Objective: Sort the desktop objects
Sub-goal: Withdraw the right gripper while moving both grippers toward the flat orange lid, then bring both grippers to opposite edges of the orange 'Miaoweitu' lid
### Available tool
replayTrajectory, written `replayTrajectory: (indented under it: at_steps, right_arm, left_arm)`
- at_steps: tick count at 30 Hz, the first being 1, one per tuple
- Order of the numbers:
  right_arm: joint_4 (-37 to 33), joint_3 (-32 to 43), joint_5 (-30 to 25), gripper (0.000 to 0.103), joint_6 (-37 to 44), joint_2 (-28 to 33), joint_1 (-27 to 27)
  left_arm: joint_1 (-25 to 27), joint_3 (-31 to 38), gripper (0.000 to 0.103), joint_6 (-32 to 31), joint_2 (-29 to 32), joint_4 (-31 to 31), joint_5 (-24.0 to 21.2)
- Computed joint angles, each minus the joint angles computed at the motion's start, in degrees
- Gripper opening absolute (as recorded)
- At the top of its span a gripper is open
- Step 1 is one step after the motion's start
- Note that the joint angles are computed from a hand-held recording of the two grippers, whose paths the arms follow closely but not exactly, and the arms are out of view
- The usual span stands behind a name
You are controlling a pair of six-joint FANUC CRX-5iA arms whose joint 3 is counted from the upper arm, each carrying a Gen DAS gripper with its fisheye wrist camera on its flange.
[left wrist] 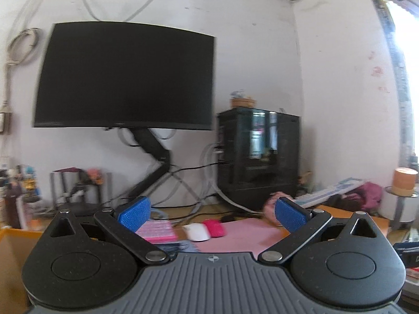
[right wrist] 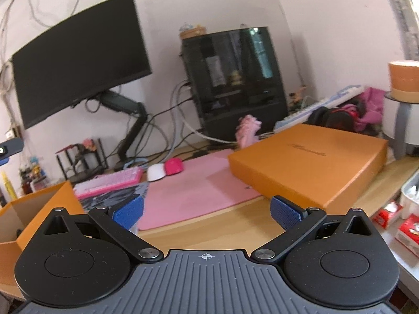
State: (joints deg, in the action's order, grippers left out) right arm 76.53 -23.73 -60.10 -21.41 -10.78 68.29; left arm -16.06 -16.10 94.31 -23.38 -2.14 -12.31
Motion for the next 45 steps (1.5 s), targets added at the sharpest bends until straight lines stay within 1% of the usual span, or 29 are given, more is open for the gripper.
replayTrajectory:
  at_steps: [2, 3, 6, 9, 14, 19, 20, 23, 26, 29, 31, 33, 35, 38, 41, 43, 45]
  right_arm:
    - [0.2, -1.4, -0.6, 0.103, -1.4, -1.2, -0.3]
    - [0.3, -2.0, -1.2, 0.103, -2.1, -1.7, -0.3]
    - [0.0, -3.6, -2.5, 0.103, -3.5, -3.2, -0.4]
    - [-0.4, -5.2, -3.2, 0.103, -4.6, -4.4, -1.0]
    - [-1.1, -7.8, -3.6, 0.103, -6.8, -6.6, -2.0]
    - [-1.7, -10.0, -3.3, 0.103, -8.8, -8.2, -3.3]
    - [-1.8, -10.4, -3.2, 0.103, -9.2, -8.6, -3.5]
    - [-2.4, -11.3, -3.1, 0.103, -10.0, -9.4, -4.2]
    - [-3.1, -12.1, -2.7, 0.103, -10.5, -10.2, -5.0]
    - [-3.6, -12.5, -2.4, 0.103, -10.4, -10.6, -5.9]
    - [-3.7, -12.7, -2.4, 0.103, -10.6, -11.0, -6.2]
    - [-3.8, -13.1, -2.4, 0.103, -10.8, -11.4, -6.6]
    - [-4.0, -13.2, -2.8, 0.103, -10.9, -11.7, -6.8]
    - [-5.0, -13.1, -2.7, 0.103, -10.8, -11.9, -7.4]
    - [-5.8, -13.1, -2.4, 0.103, -11.0, -12.0, -8.0]
    - [-6.4, -13.0, -1.9, 0.103, -11.1, -11.8, -8.7]
    - [-6.8, -12.9, -1.0, 0.103, -11.3, -11.5, -9.6]
  left_arm:
    - [-0.9, -0.7, 0.103, -6.8, 1.9, 7.4, 1.8]
    - [-1.6, 0.0, 0.103, -7.6, 2.9, 8.0, 2.1]
    - [-3.4, 2.5, 0.103, -7.1, 5.9, 6.6, 2.3]
    - [-5.0, 5.2, 0.103, -6.7, 8.7, 5.6, 1.4]
    - [-6.6, 8.2, 0.103, -9.4, 12.8, 8.0, 1.1]
    - [-7.4, 13.8, 0.103, -8.3, 17.9, 6.6, -1.7]
    - [-7.5, 14.9, 0.103, -9.3, 19.0, 7.4, -2.2]
    - [-7.5, 17.2, 0.103, -14.6, 22.1, 12.4, -3.8]
    - [-7.8, 20.7, 0.103, -17.0, 25.3, 13.8, -6.3]
    - [-8.3, 23.6, 0.103, -21.7, 28.5, 16.5, -7.2]
    - [-8.6, 24.4, 0.103, -27.5, 30.6, 20.9, -6.7]
    - [-8.8, 26.5, 0.103, -28.6, 32.5, 21.3, -7.4]
    - [-8.9, 28.2, 0.103, -30.9, 34.6, 23.4, -7.9]
    - [-9.0, 31.6, 0.103, -33.6, 38.1, 25.4, -9.9]
    - [-9.0, 35.7, 0.103, -34.7, 41.6, 25.2, -12.2]
    - [-8.8, 37.2, 0.103, -38.7, 44.0, 28.6, -13.3]
    - [-8.6, 36.6, 0.103, -45.5, 45.6, 35.0, -12.7]
